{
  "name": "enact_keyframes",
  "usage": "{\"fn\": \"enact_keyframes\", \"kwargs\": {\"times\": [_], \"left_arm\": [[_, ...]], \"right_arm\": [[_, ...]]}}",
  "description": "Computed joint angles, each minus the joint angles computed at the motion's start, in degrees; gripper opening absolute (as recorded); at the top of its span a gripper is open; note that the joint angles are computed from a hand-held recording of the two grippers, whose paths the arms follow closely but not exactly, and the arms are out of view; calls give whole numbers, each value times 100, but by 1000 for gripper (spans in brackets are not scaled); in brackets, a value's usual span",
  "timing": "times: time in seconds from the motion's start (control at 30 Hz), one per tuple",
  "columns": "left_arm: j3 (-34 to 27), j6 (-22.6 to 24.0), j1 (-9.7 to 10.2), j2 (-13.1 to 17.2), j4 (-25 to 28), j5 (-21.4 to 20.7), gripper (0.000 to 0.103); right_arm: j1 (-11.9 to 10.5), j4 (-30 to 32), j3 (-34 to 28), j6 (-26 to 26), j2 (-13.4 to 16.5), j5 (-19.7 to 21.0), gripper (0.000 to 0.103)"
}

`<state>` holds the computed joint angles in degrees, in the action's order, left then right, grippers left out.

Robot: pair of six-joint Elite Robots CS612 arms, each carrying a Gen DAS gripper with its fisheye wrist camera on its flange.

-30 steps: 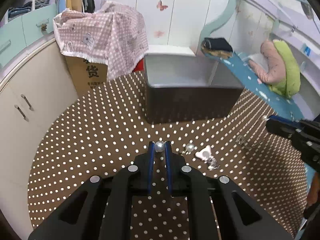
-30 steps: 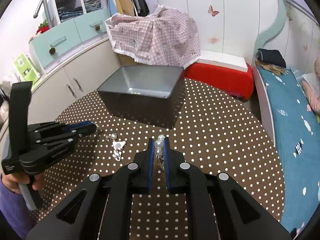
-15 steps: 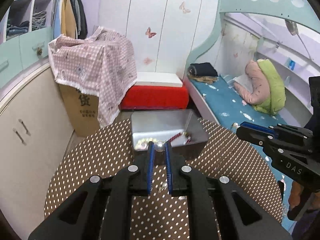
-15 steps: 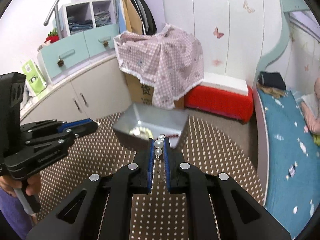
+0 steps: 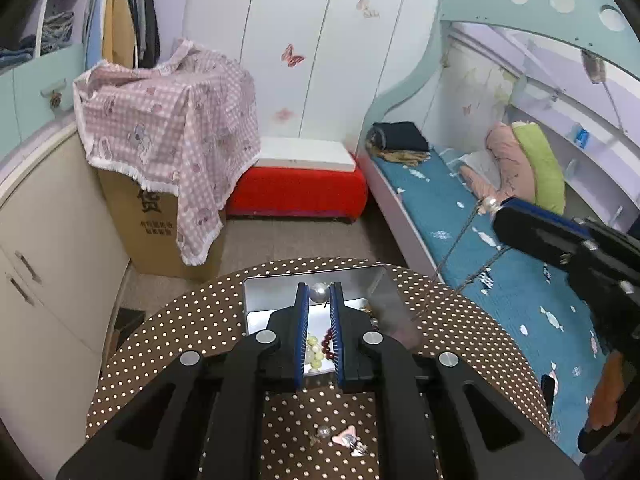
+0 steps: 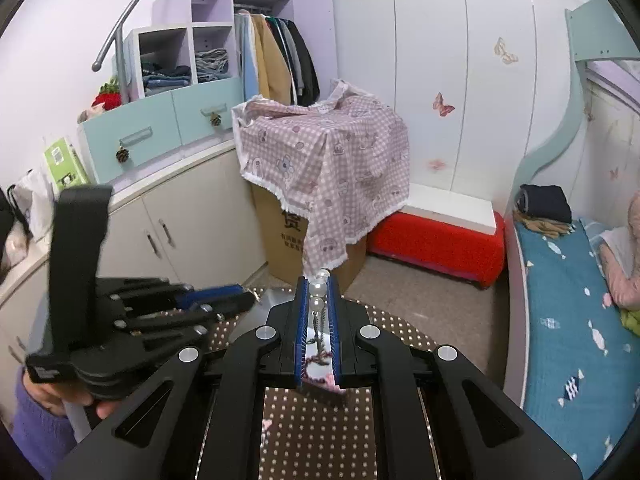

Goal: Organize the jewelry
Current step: 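Carry both held earrings into the grey box and open both tools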

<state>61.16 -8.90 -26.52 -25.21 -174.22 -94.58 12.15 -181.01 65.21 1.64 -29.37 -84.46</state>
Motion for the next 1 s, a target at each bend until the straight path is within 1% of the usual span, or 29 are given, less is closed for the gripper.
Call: {"fn": "enact_keyframes", "kwargs": {"times": [0.17, 0.33, 0.5, 0.67, 0.73, 0.77, 0.8, 0.83, 0.87, 1.0], "left_arm": [[-377, -75, 31, 229, 485, -70, 9], [-574, -113, 43, 367, 794, -124, 9], [-644, -143, 43, 418, 919, -110, 10], [-642, -133, 19, 414, 1040, -18, 10], [-642, -146, 21, 414, 1064, -48, 10], [-639, -150, 20, 411, 1077, -44, 12], [-636, -156, 21, 407, 1094, -49, 21], [-622, -165, 17, 400, 1092, -38, 25], [-589, -171, 8, 386, 1041, 22, 27], [-539, -187, 2, 355, 1027, 28, 27]], "right_arm": [[4, 336, -340, 7, 209, 10, 10], [16, 620, -537, 12, 370, 38, 10], [32, 782, -626, 16, 471, 52, 10], [45, 913, -681, 22, 530, 62, 10], [47, 941, -680, 40, 544, 63, 10], [47, 964, -684, 38, 550, 68, 10], [47, 977, -685, 45, 558, 74, 10], [48, 993, -686, 50, 563, 71, 10], [48, 1019, -689, 58, 567, 75, 10], [34, 1077, -694, 115, 583, 88, 10]]}}
